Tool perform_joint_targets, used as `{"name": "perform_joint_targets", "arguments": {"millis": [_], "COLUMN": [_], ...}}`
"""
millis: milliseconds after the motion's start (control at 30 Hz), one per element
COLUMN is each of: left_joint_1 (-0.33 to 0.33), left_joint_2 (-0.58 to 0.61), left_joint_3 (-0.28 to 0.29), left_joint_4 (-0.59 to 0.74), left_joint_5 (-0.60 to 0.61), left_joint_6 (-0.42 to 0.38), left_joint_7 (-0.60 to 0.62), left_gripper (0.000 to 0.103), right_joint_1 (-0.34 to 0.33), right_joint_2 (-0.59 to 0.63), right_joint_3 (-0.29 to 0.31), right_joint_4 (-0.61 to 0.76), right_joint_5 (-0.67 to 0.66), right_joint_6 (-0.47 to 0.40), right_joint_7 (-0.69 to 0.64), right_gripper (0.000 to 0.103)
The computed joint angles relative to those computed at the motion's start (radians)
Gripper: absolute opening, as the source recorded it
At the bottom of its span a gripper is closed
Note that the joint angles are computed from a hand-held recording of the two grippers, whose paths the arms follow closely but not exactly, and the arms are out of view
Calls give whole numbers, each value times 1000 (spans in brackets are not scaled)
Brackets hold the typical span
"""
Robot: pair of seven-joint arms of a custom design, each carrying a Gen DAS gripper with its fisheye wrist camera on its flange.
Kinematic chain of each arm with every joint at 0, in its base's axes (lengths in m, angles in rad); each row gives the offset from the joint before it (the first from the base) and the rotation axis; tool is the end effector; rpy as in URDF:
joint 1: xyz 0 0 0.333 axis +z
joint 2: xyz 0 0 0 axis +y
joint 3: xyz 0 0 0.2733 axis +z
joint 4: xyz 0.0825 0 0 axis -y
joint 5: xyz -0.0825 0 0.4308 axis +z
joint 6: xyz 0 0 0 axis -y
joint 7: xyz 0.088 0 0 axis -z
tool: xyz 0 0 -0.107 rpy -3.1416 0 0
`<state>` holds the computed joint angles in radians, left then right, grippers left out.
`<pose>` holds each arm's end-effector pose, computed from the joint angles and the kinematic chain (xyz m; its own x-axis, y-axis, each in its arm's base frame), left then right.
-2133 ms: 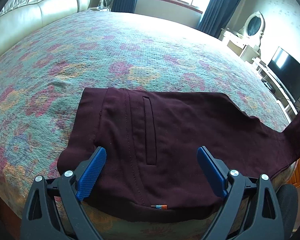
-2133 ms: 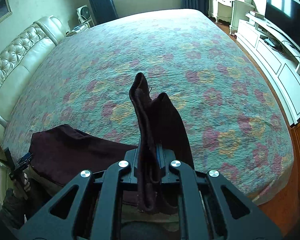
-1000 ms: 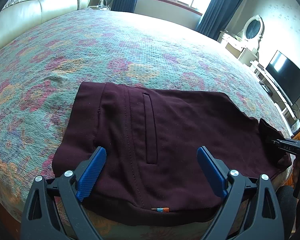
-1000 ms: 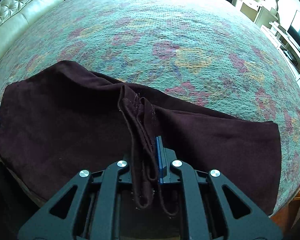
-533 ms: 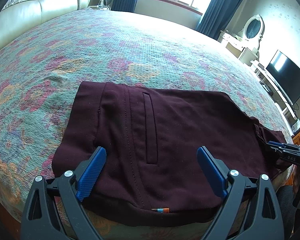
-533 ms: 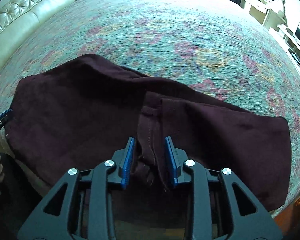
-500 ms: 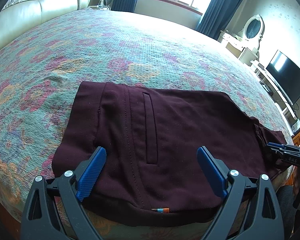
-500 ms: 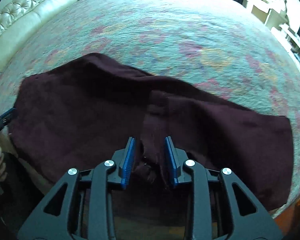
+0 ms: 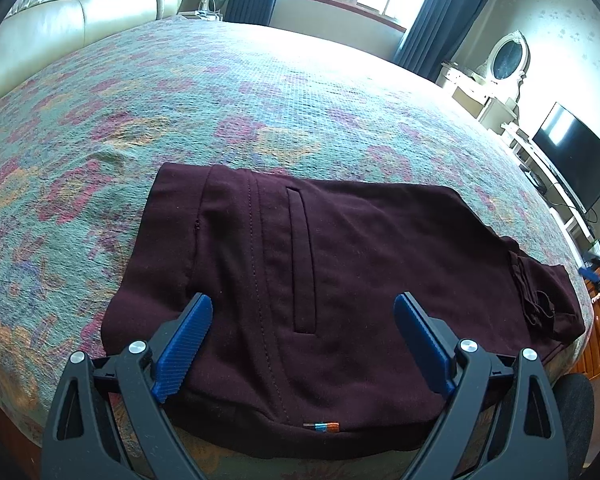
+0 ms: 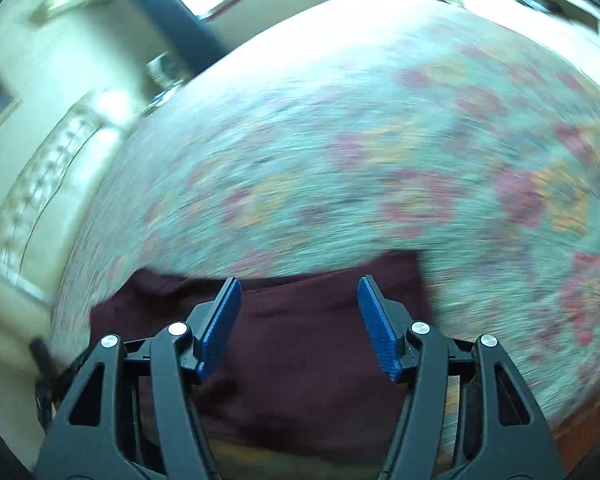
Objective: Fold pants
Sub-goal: 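Grasp the trouser edge again with the right gripper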
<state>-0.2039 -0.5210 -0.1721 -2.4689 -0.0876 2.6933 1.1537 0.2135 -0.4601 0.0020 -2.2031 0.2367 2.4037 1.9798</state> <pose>0.4694 -0.1860 0.5065 -0.0049 -0.9630 0.2696 -0.7674 -0.1693 -0.6184 0.5138 0.1142 0.5917 -0.1655 -0.8790 -0.4472 -0.8055 0.3821 -0.4530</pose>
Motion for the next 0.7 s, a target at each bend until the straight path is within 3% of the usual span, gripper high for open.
{"name": "perform_joint_targets", "arguments": {"millis": [100,167,200,233,267,300,500,567,700], "left_joint_1": [0,2,3,5,8,10,14,9,4], "left_joint_2": [0,0,0,2,3,7,11,12,12], "left_joint_3": [1,-2,-4,-8,-11,-14,-18,-13,-7], "left_joint_4": [0,0,0,1,3,8,13,11,9], "left_joint_5": [-2,1,4,8,15,21,46,39,31], "left_joint_6": [4,5,4,3,1,-3,-12,-8,-2], "left_joint_7": [-3,-7,-9,-12,-14,-16,-25,-23,-15], "left_gripper": [91,91,91,91,91,91,91,91,91], "right_joint_1": [24,58,66,69,55,39,3,0,2], "right_joint_2": [45,72,81,90,98,108,93,45,-100], "right_joint_3": [-89,-150,-166,-175,-166,-153,-124,-140,-166], "right_joint_4": [-6,-11,-14,-15,-13,-7,-24,-62,-196], "right_joint_5": [144,323,392,444,447,438,507,557,611], "right_joint_6": [-8,-19,-22,-25,-36,-48,-50,-59,-103], "right_joint_7": [-100,-210,-259,-298,-296,-291,-345,-382,-438], "right_gripper": [61,58,52,29,19,17,20,31,33]}}
